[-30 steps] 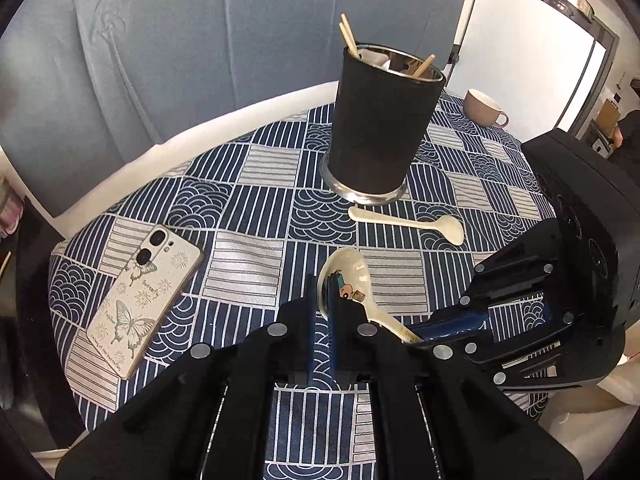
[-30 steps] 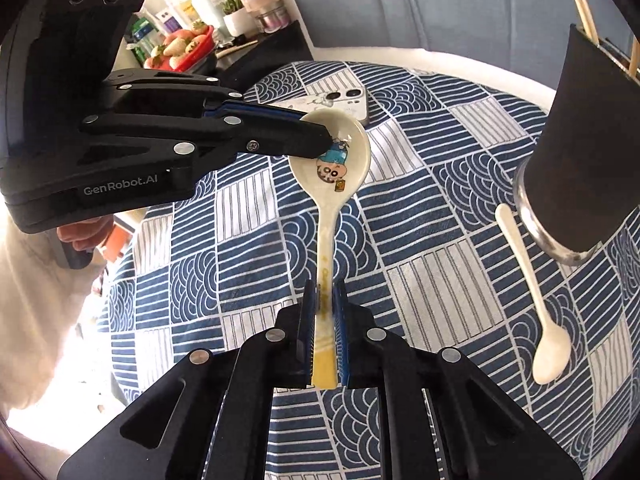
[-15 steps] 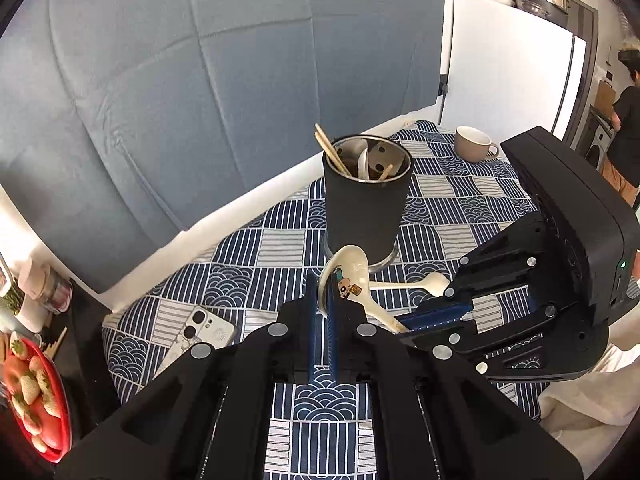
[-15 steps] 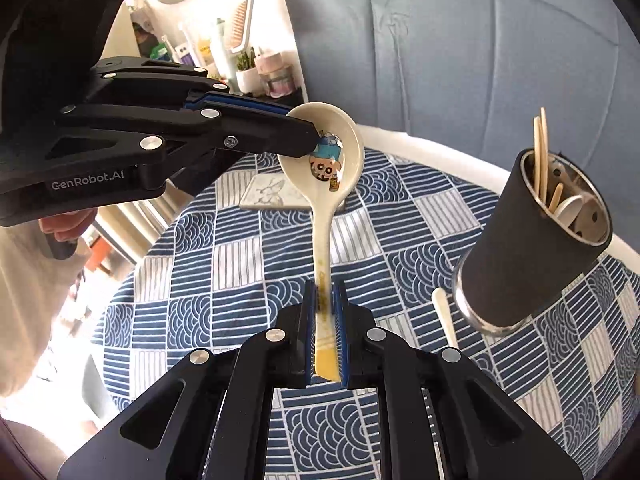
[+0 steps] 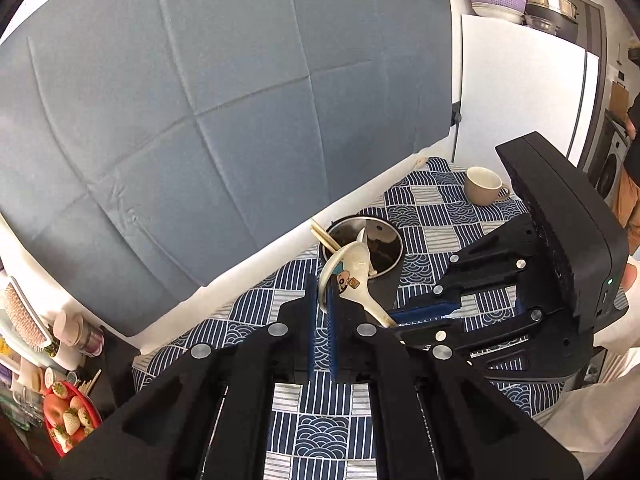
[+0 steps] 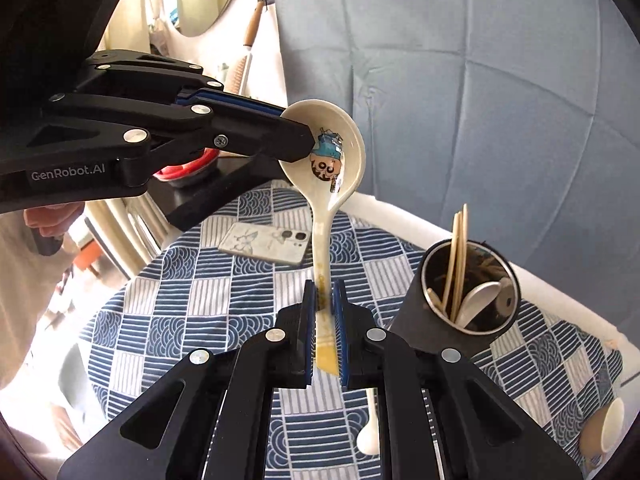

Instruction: Organize utensils

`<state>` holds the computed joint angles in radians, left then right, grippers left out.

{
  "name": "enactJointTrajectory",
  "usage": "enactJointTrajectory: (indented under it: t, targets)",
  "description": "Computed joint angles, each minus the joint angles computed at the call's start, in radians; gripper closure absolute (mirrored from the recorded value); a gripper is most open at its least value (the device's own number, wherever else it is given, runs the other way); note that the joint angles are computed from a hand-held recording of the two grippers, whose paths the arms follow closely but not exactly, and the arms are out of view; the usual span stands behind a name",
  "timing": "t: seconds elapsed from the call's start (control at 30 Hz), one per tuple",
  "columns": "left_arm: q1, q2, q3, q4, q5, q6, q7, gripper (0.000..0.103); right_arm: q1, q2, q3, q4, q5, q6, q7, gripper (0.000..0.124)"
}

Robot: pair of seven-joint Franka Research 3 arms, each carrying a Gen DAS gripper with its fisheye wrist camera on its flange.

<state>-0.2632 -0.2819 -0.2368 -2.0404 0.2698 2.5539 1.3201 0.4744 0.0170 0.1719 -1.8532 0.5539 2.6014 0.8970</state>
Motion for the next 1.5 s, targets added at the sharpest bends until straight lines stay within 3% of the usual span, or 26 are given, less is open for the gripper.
enactJointTrajectory:
  t: [0.4, 0.67, 1.0, 1.23, 1.37, 1.5]
  targets:
    - [-0.013, 0.197, -0.047, 0.287, 0.127, -0.158, -0.095, 0.098, -0.085, 0.093, -0.026, 0.175, 0.15, -0.092, -0.181, 0.116]
    - [-0.041, 0.288, -0.036, 0.367, 0.156, -0.174, -0.143, 0.098, -0.121, 0.146, -0.013, 0.225, 0.198, -0.124, -0.267, 0.12]
    - [-0.046, 0.283, -0.023, 0.33, 0.172, -0.196, -0.197, 0.098, -0.155, 0.161, -0.01, 0.197, 0.286, -0.141, -0.306, 0.12]
    - [-0.033, 0.264, -0.018, 0.289, 0.133, -0.171, -0.242, 0.097, -0.2, 0.115, -0.028, 0.164, 0.444, -0.219, -0.408, 0.12]
    - [-0.031, 0.282, -0.018, 0.314, 0.131, -0.181, -0.247, 0.07, -0.218, 0.101, -0.048, 0.168, 0.508, -0.278, -0.43, 0.119]
    - [-0.025, 0.285, -0.013, 0.32, 0.08, -0.14, -0.221, 0.057, -0.232, 0.098, -0.061, 0.18, 0.539, -0.343, -0.449, 0.12]
